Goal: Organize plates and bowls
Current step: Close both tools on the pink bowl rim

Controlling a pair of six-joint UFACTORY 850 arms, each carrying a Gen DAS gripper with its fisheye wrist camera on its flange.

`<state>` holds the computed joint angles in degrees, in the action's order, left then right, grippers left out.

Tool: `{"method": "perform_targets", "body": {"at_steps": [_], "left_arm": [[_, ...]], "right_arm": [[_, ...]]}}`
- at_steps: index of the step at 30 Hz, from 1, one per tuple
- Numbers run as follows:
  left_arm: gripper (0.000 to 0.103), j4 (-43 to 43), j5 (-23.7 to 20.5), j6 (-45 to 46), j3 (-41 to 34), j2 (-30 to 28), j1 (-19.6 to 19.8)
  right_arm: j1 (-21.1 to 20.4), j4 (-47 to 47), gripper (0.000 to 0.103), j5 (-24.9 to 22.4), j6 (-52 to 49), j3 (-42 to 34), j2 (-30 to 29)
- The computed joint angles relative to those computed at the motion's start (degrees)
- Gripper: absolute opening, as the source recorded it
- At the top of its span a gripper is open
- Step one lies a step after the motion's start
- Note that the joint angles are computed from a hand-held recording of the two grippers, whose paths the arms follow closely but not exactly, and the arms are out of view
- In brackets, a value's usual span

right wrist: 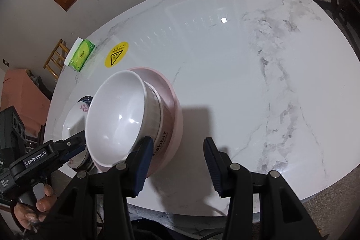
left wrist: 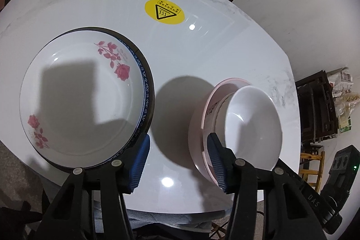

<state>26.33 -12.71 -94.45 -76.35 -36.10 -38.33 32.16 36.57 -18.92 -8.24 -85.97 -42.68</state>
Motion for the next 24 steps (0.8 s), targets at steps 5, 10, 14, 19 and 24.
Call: {"method": "perform_targets", "body": {"at_steps": [5, 10, 14, 19, 24], "left_arm": [[0.044, -4.8, -0.3, 4.8, -1.1, -1.2, 0.4], [0.040, -7.6, -0.4, 7.8, -2.0, -2.1, 0.6], [0.039, -11.0, -0.6, 11.3, -2.8, -2.9, 0.7], [0.039, -13.3, -0.7, 13.6, -3.3, -3.5, 0.9], [0.039, -12.6, -1.9, 13.1, -4.2, -4.0, 0.8]], "right_arm": [[0.0, -4.3, 0.047, -0.9, 4.3, -1.6, -1.3], [-0.1, -5.9, 0.047, -0.7, 6.1, -2.5, -2.0], [-0.3, -8.5, 0.047, -1.0, 8.9, -3.7, -2.6], [-0.4, -11.8, 0.044, -3.1, 11.9, -5.7, -4.1], [-0.1, -14.4, 0.043, -5.1, 14.0, -8.0, -5.9]]}}
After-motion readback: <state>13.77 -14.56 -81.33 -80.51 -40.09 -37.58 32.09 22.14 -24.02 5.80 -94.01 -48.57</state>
